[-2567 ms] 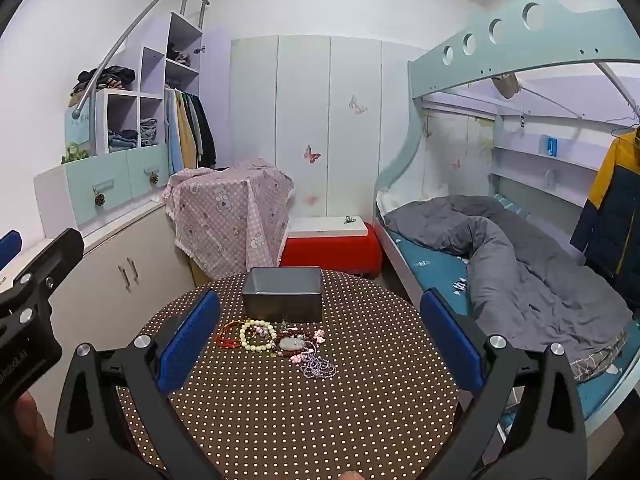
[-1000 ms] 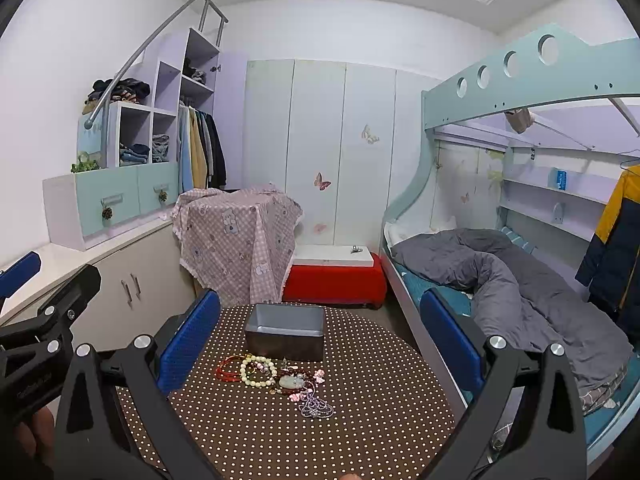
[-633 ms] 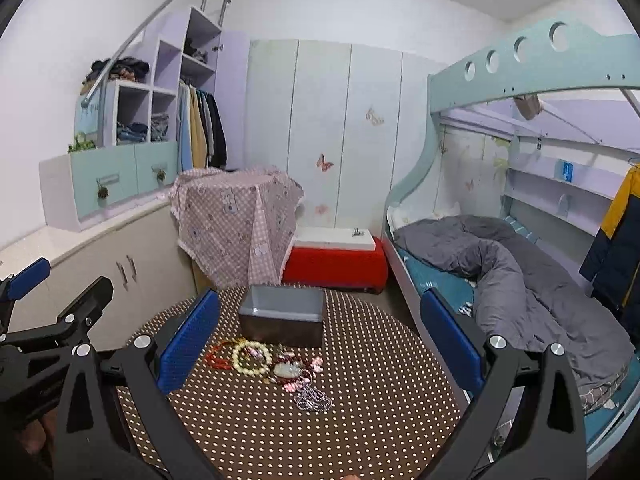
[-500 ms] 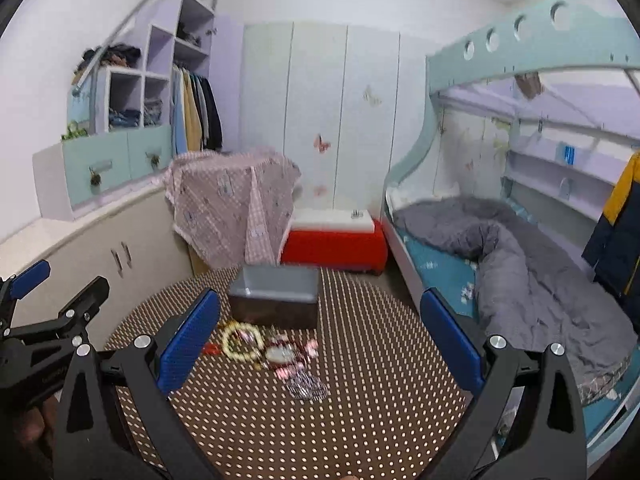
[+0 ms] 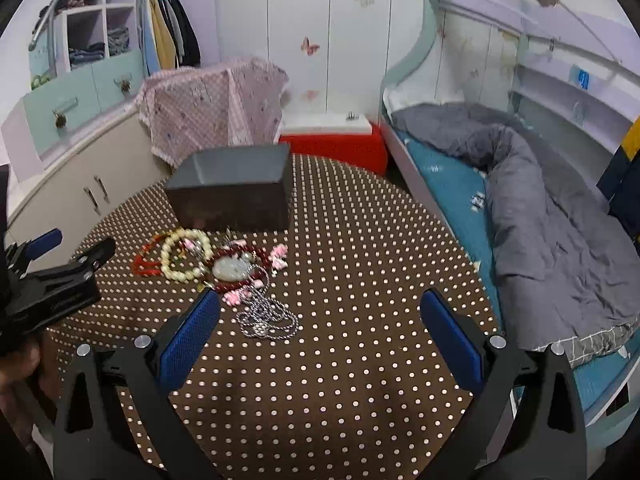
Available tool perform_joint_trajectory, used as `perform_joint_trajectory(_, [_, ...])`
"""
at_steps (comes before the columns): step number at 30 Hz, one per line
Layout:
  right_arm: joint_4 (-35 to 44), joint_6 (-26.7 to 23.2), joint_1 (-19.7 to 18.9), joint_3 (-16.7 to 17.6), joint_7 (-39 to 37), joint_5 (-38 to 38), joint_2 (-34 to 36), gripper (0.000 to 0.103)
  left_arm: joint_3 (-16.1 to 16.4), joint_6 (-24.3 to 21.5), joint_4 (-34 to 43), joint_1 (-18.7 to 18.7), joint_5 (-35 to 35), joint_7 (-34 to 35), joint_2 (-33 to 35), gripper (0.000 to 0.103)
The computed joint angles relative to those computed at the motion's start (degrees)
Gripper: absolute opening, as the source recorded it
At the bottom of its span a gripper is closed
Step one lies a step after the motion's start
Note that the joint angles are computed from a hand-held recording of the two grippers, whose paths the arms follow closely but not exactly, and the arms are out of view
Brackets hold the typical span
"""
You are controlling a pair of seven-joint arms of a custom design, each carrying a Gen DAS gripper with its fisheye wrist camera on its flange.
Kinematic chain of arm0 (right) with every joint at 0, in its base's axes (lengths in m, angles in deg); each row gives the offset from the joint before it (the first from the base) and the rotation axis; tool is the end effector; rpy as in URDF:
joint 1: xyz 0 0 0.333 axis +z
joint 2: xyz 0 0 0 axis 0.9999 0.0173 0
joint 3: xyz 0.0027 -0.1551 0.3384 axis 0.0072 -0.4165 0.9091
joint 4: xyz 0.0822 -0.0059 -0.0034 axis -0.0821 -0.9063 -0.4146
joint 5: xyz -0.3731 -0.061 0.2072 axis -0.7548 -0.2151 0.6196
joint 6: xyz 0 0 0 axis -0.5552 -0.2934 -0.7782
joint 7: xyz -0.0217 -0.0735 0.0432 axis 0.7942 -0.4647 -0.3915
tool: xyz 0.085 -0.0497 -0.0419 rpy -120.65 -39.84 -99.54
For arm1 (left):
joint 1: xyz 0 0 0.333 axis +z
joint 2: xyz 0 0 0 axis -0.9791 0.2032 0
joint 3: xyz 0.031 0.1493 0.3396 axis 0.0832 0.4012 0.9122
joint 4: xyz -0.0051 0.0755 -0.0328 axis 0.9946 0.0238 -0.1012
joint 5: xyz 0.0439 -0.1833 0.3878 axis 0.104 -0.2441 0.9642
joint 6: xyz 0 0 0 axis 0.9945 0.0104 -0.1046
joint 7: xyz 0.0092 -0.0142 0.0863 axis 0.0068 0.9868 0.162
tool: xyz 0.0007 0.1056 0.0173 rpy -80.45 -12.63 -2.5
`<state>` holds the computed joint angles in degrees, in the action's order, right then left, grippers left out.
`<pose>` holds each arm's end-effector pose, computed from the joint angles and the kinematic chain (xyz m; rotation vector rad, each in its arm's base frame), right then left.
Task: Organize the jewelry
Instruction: 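Grasp the red string bracelet with the left gripper while the right grasps the cream bead bracelet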
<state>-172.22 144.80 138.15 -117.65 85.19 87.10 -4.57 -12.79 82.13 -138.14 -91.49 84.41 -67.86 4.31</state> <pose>0.6335 0.1470 0.3864 -1.7291 1.7049 -0.7471 0.7036 -0.2116 0.3467 -1.6174 1.7063 -0.6987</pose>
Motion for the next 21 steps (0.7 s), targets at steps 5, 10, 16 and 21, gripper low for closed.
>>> perform_joint_trajectory(5, [2.5,-3.0,-4.7,4.0,0.8,-2.5,1.4,0.096,-2.5,-2.2,3.4,2.9,-14.5,14.2,4.3,0.097])
perform_joint_trajectory(10, [5.8,-5.1,-10.8,10.0,1.5,-5.9,2.5,0.096,-6.1,-4.1,6.4,5.5,-26.8,29.2,7.7,0.083])
perform_joint_trajectory(16, [10.6,-7.8,-19.5,20.1,0.0,-9.8,4.0,0.094,-14.2,0.6,6.2,12.5,-39.8,46.8,9.7,0.030])
perform_joint_trajectory(21, [15.8,-11.9,-27.5,30.0,-5.0,-11.2,6.5,0.078,-16.1,2.7,4.9,14.4,-45.3,53.2,9.5,0.005])
